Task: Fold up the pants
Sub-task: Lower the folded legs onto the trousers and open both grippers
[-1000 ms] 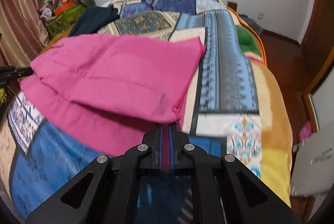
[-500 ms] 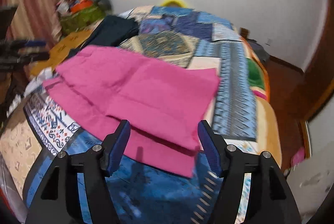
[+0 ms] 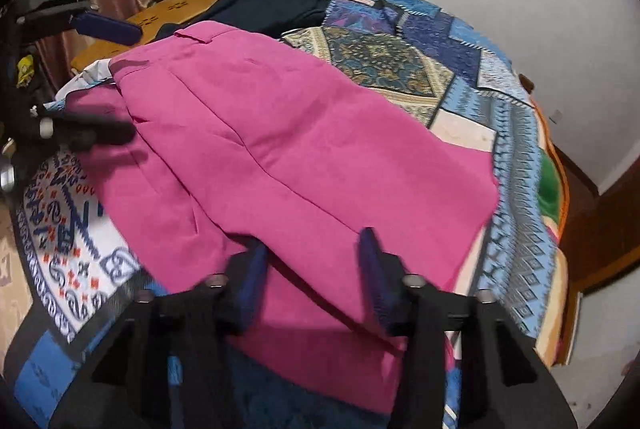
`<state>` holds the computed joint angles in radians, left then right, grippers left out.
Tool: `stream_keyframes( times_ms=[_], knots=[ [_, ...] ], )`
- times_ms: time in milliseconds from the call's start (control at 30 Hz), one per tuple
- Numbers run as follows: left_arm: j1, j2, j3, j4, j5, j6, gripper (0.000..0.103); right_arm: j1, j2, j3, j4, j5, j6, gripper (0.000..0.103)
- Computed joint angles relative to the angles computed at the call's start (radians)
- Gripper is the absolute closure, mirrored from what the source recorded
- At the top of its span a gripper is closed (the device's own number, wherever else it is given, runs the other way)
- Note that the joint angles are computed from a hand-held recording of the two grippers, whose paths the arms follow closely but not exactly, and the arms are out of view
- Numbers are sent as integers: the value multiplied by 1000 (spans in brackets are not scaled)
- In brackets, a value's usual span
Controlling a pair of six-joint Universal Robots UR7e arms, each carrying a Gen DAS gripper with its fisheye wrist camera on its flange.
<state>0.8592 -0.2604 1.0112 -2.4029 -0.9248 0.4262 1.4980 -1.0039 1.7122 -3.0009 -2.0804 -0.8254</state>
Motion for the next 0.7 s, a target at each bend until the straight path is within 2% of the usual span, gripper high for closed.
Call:
stream_keyframes(
  times_ms=[33, 67, 167, 233, 300, 367, 400, 467, 533, 700],
  knots=[
    [0, 6, -5, 1, 2, 3, 15, -2, 3, -7, 12, 9, 6, 82],
    [1, 15, -19, 12, -1, 2, 15, -3, 5, -10, 17, 18, 12, 93],
    [4, 34, -50, 34, -7, 4, 17, -9, -8, -1, -1, 71, 37, 97],
    [6, 41, -65, 40, -14, 6, 30, -13, -27, 14, -30, 112, 56, 98],
    [5, 47, -79, 57, -17, -3, 37, -12, -41, 23, -49, 134, 67, 98],
    [4, 46, -80, 58, -19, -7, 49, -11, -57, 36, -75, 149, 72, 99],
    [3, 43, -76, 56, -18, -10, 59, -10, -62, 40, -81, 154, 76, 99],
    [2, 32, -64, 52, -28, -14, 65, -10, -79, 48, -79, 172, 92, 99],
    [-4, 12, -31, 11, -39, 1, 87, -9, -95, 56, -75, 191, 110, 99],
    [-16, -48, 41, -27, -84, -8, 91, 2, -114, 94, -112, 193, 81, 99]
  ],
)
